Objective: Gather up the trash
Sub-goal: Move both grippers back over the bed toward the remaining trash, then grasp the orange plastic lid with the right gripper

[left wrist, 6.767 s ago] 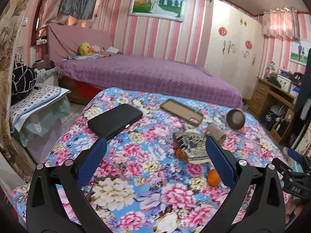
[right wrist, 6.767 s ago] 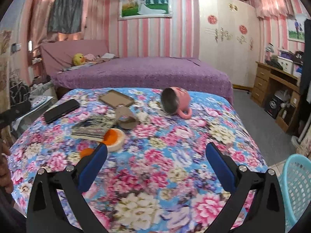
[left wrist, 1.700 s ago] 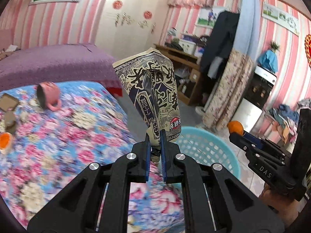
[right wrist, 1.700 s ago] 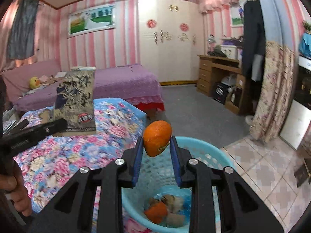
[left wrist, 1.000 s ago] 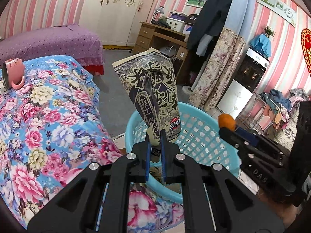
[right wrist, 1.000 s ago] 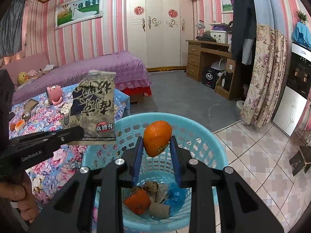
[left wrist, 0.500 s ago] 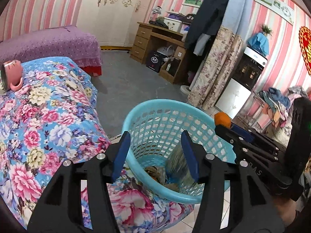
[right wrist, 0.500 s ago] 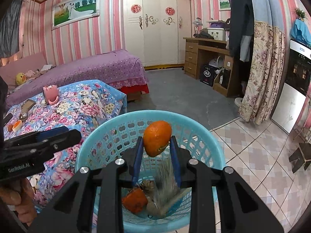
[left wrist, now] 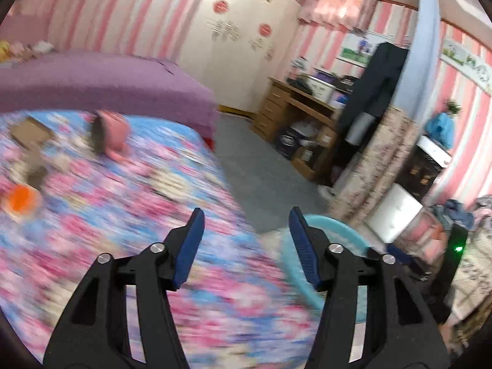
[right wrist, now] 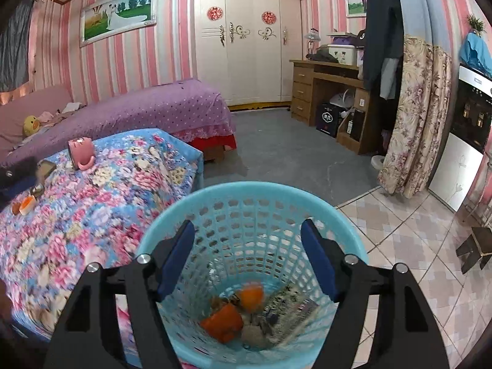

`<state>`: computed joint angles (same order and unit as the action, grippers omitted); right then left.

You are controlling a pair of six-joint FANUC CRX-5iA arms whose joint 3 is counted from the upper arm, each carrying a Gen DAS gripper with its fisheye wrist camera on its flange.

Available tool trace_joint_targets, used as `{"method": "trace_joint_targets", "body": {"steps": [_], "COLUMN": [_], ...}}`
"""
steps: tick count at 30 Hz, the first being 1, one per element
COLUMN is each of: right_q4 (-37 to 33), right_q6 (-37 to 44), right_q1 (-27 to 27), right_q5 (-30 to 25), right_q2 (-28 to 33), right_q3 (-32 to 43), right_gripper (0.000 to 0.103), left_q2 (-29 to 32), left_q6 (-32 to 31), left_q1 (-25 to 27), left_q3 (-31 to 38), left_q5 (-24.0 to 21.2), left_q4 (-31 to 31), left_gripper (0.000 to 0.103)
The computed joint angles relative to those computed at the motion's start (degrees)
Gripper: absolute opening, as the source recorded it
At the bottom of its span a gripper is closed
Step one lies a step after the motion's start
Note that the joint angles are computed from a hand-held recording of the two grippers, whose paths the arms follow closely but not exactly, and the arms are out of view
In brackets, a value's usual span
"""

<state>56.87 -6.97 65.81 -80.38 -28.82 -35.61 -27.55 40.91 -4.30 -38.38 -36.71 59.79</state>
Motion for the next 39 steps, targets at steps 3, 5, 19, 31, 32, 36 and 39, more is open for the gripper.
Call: {"method": "trace_joint_targets", "body": {"steps": [3, 5, 19, 31, 32, 36, 39], "right_q4": [1.0, 2.2, -6.1, -25.0, -25.5, -26.8, -27.7], "right_q6": [-0.3, 0.8, 24.2, 43.0, 43.7, 44.3, 44.8], "right_q1": [-1.9, -3.1, -6.5, -5.7, -5.8, -6.0, -5.9], "right_q5": [4.4, 8.1, 35.2, 30.9, 30.3, 28.1, 25.1], "right_q2": [2.6, 5.2, 36.2, 52.3, 53.3, 56.1, 58.3], "right_q3": [2.1, 4.1, 35.0, 56.8, 58.1, 61.6, 64.8], "right_gripper": [0.071, 0.071, 0.061, 0.017, 0.015, 0.013, 0.012], "left_q2": [-1.1, -0.8, 12.4, 15.9, 16.0, 16.6, 17.2], "left_q6": [-2.8, -5.1, -9.4, -10.0, -10.3, -10.2, -9.5], "left_q1": [9.8, 16.7, 40.0, 39.4, 39.4, 39.4, 39.3], "left_q3": [1.3, 2.5, 9.4, 10.9, 11.0, 11.5, 12.0], "left_q5": [-3.3, -5.8, -11.8, -11.8, -12.0, -12.3, -12.7], "left_q4": [-3.3, -5.4, -12.1, -10.3, -10.3, -10.9, -11.6], "left_gripper": [0.063, 0.065, 0.069, 0.069, 0.069, 0.069, 0.069]}}
